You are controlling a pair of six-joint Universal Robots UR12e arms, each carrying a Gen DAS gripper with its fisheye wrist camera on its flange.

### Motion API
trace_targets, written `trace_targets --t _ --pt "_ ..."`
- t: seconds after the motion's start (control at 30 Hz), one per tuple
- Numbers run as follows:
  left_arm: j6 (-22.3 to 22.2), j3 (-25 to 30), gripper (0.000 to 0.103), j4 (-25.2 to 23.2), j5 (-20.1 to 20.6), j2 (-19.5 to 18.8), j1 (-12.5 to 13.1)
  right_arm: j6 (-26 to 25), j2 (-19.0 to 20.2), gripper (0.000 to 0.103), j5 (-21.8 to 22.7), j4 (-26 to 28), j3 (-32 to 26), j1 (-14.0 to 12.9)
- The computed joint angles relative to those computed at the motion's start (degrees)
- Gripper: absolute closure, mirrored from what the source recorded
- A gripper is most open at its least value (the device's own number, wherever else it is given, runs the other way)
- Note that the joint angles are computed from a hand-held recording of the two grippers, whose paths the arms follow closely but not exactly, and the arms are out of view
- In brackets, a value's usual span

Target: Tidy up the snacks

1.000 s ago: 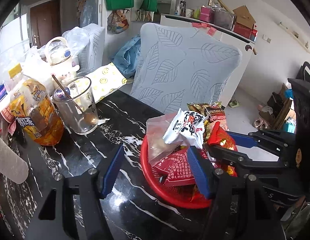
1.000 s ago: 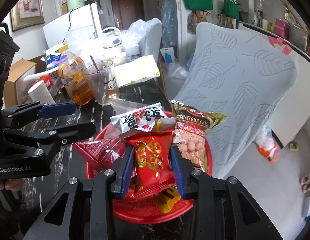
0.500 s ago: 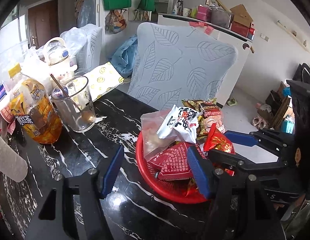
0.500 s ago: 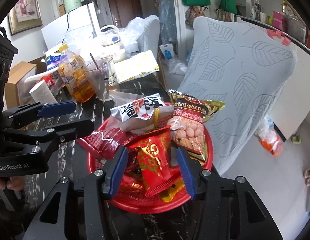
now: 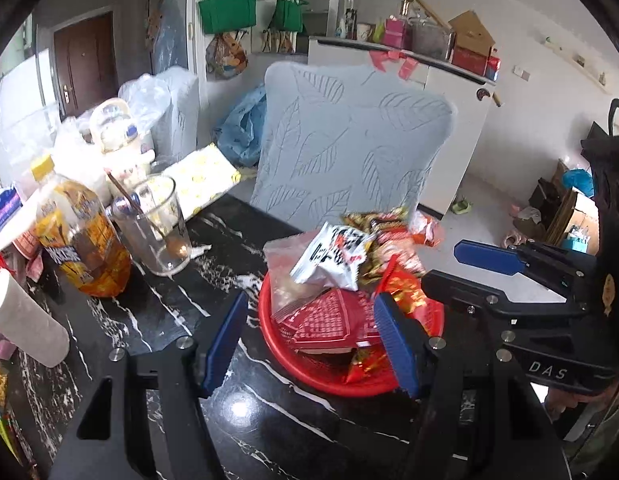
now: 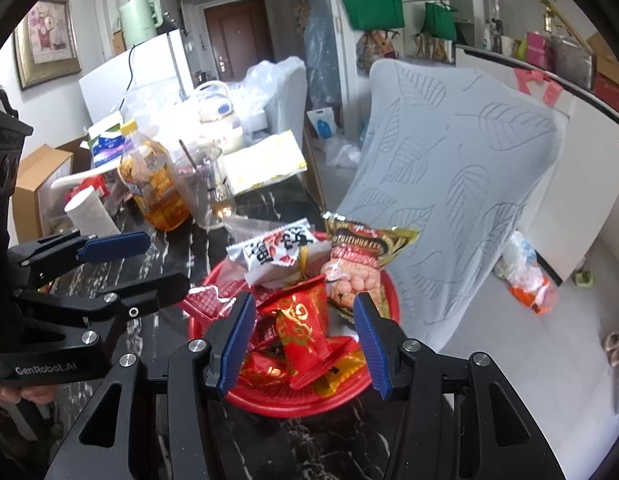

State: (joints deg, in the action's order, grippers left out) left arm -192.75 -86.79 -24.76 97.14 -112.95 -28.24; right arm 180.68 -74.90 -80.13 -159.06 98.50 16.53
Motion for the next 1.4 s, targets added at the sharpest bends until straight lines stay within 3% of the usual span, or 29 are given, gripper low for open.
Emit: trace_targets --t 0.3,0.43,0.47,0.53,0.6,0.7,0.93,1.4 --pt "2.9 -2.0 0.039 5.5 3.7 3.0 -2.0 1.1 -3.9 0.052 -4.0 -4.8 2.2 1.0" --pt "4.0 -3.7 0.039 7.7 4.3 4.6 -2.8 1.7 -5.8 0.047 -6.8 -7.2 3.9 2.0" --pt "4.2 -4.1 0.039 8.2 4.4 4.8 -3.0 1.9 -6.2 0.045 -7.4 -7.6 4.2 2.2" --pt "4.6 -4.9 0.038 9.3 4.7 5.6 -3.4 2.2 -7.4 0.028 -8.8 -8.7 5.3 2.7" --pt "4.8 -5.8 0.022 10.2 4.8 6.3 -3.7 2.7 -8.2 0.023 -10.3 -10.0 6.2 3.1" --pt "5.0 -7.5 0.012 12.7 5.7 7.4 -4.3 3.2 -9.6 0.02 -13.8 -11.7 7.6 4.3" --pt "6.3 -10.7 0.01 15.0 6.6 9.7 -5.4 5.9 -12.3 0.009 -19.6 -13.4 10.7 6.4" --pt "3.3 -16.3 0.01 14.5 3.0 12.3 -4.6 10.9 -14.0 0.008 -25.5 -11.0 14.1 9.7"
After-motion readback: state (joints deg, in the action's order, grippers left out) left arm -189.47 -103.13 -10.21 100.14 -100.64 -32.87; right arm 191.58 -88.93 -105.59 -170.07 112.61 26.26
